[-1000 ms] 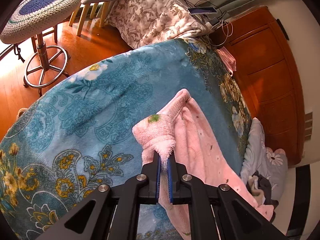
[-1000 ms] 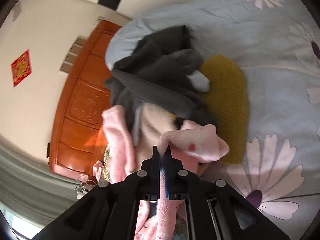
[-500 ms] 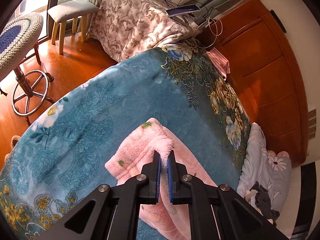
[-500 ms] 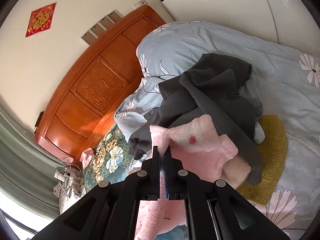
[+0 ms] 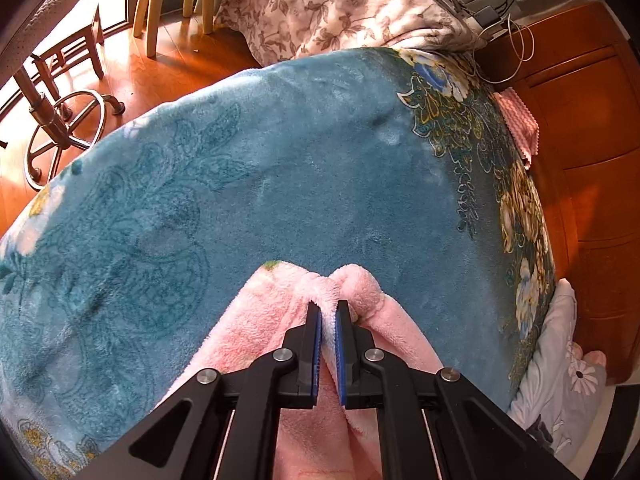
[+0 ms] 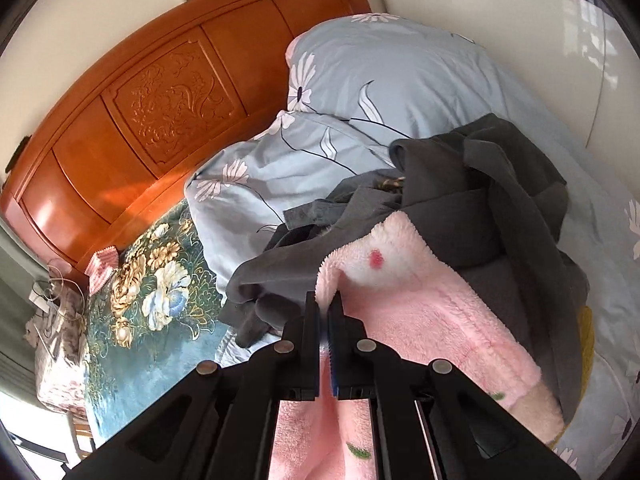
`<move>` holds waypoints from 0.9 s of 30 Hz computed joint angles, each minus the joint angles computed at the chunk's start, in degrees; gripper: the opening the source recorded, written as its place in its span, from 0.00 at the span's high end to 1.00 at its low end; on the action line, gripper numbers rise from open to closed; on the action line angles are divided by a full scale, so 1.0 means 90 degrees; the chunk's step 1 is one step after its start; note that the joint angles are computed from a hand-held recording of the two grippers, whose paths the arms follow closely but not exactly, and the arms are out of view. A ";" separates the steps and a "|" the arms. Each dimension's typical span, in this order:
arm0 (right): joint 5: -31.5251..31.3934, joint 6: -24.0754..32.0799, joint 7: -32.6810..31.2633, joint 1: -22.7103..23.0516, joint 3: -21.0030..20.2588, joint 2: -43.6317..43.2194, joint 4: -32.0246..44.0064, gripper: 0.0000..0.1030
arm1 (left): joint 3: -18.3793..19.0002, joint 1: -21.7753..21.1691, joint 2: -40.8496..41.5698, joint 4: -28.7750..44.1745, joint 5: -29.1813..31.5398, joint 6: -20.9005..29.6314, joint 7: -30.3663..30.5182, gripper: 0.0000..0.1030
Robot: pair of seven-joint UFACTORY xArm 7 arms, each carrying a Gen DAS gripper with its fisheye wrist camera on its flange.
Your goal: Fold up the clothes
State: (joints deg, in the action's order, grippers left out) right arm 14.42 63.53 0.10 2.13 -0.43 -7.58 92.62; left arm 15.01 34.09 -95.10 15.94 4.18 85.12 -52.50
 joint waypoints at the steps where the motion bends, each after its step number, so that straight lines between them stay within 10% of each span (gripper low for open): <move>1: -0.0159 -0.0051 -0.0014 0.0050 0.0092 0.0056 0.0027 0.97 | 0.0015 0.0003 0.0022 -0.0062 0.0032 -0.0038 0.0012 0.93; 6: -0.0884 0.0127 -0.0063 0.0152 0.0437 0.0336 0.0017 0.93 | -0.0171 -0.0181 0.0289 -0.0123 0.0033 -0.0260 0.0137 0.90; 10: 0.0371 0.0147 -0.1150 0.0265 0.0068 0.0045 -0.0385 0.43 | -0.0528 -0.0596 0.0398 0.0022 0.0005 -0.0320 0.0445 0.84; 17: 0.1447 -0.0040 -0.2060 0.0122 -0.0575 -0.1374 -0.1420 0.42 | -0.1309 -0.1149 0.0183 0.0432 0.0078 -0.0562 0.0484 0.67; 27: 0.1709 -0.0098 -0.1090 -0.0435 -0.1319 -0.1830 -0.2544 0.42 | -0.2249 -0.2861 0.0862 0.0445 -0.0880 -0.0832 0.0140 0.65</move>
